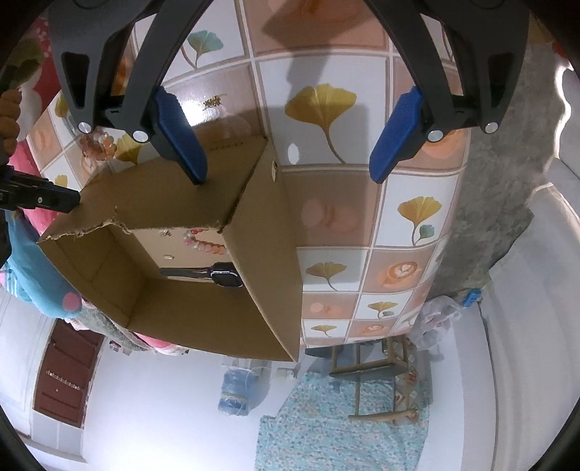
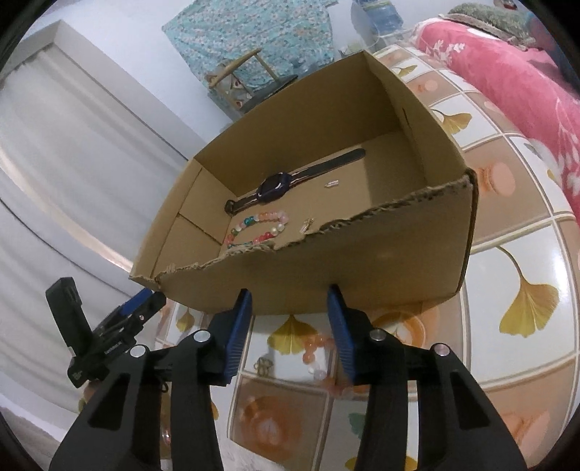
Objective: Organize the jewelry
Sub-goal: 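Withdraw both tools from the box toward the jewelry beside it, then lower the left tool onto the gold charm while the right tool approaches the pink bracelet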
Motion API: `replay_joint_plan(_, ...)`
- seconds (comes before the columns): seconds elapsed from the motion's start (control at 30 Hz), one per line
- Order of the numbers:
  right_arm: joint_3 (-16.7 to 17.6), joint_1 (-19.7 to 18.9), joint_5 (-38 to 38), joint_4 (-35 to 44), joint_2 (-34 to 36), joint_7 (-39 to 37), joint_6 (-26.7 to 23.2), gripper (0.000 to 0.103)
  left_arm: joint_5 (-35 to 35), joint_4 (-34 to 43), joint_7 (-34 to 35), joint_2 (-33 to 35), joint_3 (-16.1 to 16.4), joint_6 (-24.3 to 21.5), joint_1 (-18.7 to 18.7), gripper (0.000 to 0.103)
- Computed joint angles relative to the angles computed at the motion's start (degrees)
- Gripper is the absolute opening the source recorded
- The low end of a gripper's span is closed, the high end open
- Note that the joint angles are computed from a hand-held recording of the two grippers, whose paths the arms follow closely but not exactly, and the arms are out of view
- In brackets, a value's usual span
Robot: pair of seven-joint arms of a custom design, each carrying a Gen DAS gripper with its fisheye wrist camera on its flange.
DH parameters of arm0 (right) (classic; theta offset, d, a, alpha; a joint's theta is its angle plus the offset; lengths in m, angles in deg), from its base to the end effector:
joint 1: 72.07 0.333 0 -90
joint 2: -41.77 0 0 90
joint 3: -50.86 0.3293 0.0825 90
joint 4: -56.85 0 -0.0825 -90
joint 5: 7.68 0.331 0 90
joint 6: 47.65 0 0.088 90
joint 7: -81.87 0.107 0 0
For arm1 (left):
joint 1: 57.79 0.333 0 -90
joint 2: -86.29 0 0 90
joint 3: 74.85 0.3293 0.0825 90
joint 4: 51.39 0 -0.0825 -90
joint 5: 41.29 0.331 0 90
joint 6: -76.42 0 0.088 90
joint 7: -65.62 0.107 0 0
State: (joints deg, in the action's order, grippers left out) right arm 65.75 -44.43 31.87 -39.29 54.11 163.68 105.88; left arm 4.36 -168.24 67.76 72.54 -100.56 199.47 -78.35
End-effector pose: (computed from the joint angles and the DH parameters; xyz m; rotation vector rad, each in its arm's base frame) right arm 0.4858 0.3945 0.5932 -1.8111 1.2601 0.1965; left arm 0.3306 -0.3361 0.6103 -1.9640 1.3398 -0.7348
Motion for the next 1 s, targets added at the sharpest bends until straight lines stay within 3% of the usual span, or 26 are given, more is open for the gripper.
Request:
replay_joint_plan(0.23,0.1,0.1,-0.5,0.0,0.4,0.2,1.5,0.04,2.2,1.2,-0.2,1.4,-0.4,-1.5,-0.2,0.088)
replay_joint_plan(0.37,-0.2,0.4,-1.9,-4.6,-3.0,-0.9,2.9,0.04,2.2,0.8,0.6,0.6,-0.7,-1.6,-1.6,0.088)
replay_joint_plan(0.53,-0.8,0.9,-0.1,-12.2,-8.8,-5.4,1.5,0.04,0.0,-1.5,1.7,-0.6,-0.7,3.8,-2.8,0.088)
replay_joint_plan(0.7,-1.7,2.8,0.8,-15.8,-11.4,-7.8,0.1,0.04,0.3,-1.8,2.4,1.7,-1.2,12.1,-3.4,0.088)
replay_joint_plan(0.8,-2.1,3.7,-4.0,-16.4,-11.3,-5.0,0.9,0.04,0.9,0.4,3.4,5.4,-1.4,14.7,-4.1,0.087)
replay_joint_plan(1.0,-2.3,4.9,-19.8,-16.2,-10.3,2.4,4.1,0.04,2.8,4.7,6.2,10.7,-0.1,13.0,-7.5,0.079)
